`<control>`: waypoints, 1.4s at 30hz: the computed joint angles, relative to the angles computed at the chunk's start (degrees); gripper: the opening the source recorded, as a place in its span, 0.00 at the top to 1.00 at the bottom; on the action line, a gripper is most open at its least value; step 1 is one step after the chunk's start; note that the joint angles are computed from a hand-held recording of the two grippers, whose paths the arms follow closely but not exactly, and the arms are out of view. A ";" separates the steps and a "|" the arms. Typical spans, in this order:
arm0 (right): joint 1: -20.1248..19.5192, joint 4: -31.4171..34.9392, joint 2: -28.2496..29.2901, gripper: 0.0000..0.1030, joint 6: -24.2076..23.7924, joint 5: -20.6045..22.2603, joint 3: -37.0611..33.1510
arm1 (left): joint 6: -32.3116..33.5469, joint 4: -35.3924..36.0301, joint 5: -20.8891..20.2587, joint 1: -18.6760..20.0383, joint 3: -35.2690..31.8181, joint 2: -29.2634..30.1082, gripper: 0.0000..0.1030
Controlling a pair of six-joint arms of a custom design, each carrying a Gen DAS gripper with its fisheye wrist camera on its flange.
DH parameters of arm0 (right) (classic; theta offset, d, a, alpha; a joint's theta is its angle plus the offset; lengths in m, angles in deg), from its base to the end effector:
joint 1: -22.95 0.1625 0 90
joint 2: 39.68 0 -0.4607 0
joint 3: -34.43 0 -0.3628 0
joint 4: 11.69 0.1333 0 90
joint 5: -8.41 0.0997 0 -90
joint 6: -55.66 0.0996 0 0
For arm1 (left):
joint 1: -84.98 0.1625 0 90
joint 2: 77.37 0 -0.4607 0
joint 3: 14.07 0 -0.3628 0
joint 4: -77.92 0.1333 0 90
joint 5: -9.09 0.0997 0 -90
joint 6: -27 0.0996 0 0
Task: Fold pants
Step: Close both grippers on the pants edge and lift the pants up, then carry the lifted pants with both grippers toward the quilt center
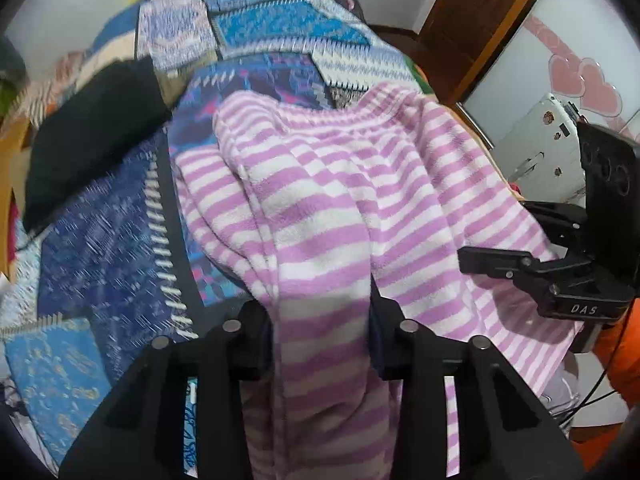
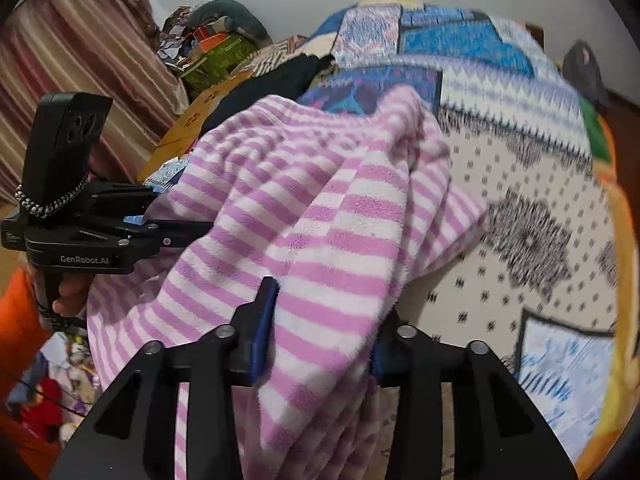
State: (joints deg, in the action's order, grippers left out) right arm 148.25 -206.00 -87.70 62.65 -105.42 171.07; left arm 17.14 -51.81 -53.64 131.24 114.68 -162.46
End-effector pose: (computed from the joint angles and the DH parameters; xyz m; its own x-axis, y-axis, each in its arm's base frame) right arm 0.3288 -0.3033 0.0815 -0.8714 -0.3405 0.3532 -0.4537 0.8334 -0.3158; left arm -0.1440 -0.4093 0.2759 -0.7294 0.5044 -0.4621 0.5733 0.8193 -0.0108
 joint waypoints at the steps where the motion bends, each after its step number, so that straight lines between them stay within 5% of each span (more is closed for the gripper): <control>1: 0.31 -0.05 -0.19 0.70 -0.24 -0.28 -0.20 | 0.22 -0.10 0.59 -0.83 0.23 -0.49 0.66; 12: 5.81 -1.53 -2.28 0.73 -4.47 -4.25 -4.72 | 0.16 -1.98 7.63 -8.53 0.18 -8.59 0.67; 20: 7.71 -1.98 0.14 0.73 -10.36 -4.30 -12.22 | 3.49 -4.54 13.17 -8.10 -3.50 -10.38 0.67; 32: 5.28 0.09 10.64 0.73 -19.63 0.12 -28.70 | 16.12 -12.29 17.60 2.46 -11.52 -6.92 0.67; 42: 1.15 7.29 20.32 0.73 -23.62 3.81 -46.41 | 30.04 -20.30 14.41 15.42 -25.26 5.05 0.66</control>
